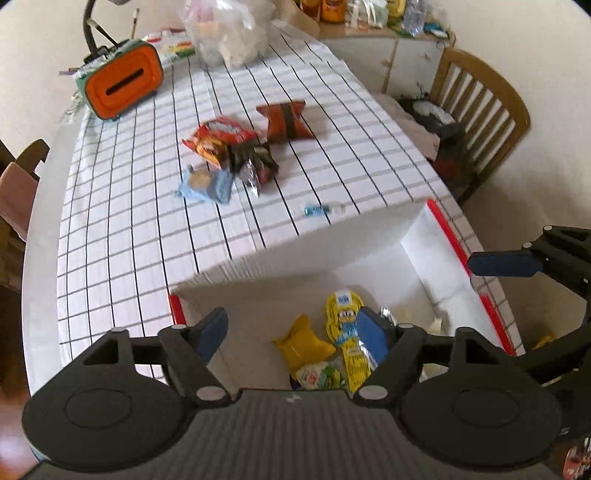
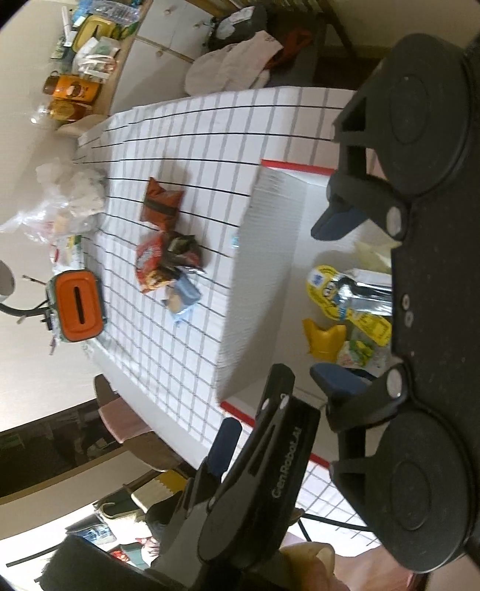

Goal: Organize snacks
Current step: 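Move both open tools back over the snack pile on the table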

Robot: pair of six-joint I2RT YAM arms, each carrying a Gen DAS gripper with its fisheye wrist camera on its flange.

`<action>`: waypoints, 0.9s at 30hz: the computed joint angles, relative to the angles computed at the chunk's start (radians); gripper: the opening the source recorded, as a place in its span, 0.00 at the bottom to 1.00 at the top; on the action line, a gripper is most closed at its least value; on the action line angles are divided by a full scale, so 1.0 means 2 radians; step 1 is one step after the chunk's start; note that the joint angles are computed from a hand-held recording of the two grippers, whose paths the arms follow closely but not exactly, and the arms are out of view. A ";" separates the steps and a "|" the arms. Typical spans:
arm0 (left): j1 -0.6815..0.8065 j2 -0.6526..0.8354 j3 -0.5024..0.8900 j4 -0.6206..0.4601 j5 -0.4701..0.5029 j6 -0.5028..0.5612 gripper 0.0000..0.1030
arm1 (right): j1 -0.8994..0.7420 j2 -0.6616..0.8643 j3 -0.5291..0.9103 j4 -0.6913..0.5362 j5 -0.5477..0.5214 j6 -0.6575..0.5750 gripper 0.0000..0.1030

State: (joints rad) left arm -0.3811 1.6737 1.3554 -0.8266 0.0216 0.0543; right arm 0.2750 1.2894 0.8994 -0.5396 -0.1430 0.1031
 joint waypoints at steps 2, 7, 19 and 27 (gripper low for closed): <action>0.007 0.002 0.010 0.002 0.005 -0.001 0.77 | -0.007 0.005 0.011 0.001 -0.004 -0.007 0.77; 0.021 0.016 0.042 0.004 0.017 -0.006 0.80 | -0.024 0.030 0.042 0.004 -0.018 -0.032 0.85; 0.045 0.125 0.190 -0.022 -0.020 -0.009 0.81 | -0.073 0.155 0.184 -0.021 -0.062 -0.119 0.93; 0.070 0.273 0.391 -0.113 -0.020 -0.044 0.81 | -0.088 0.289 0.333 -0.087 -0.079 -0.169 0.91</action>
State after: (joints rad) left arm -0.2404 2.2201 2.1365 -1.0529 -0.0182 -0.0331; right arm 0.0997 1.8679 1.5651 -0.7144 -0.3017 -0.2343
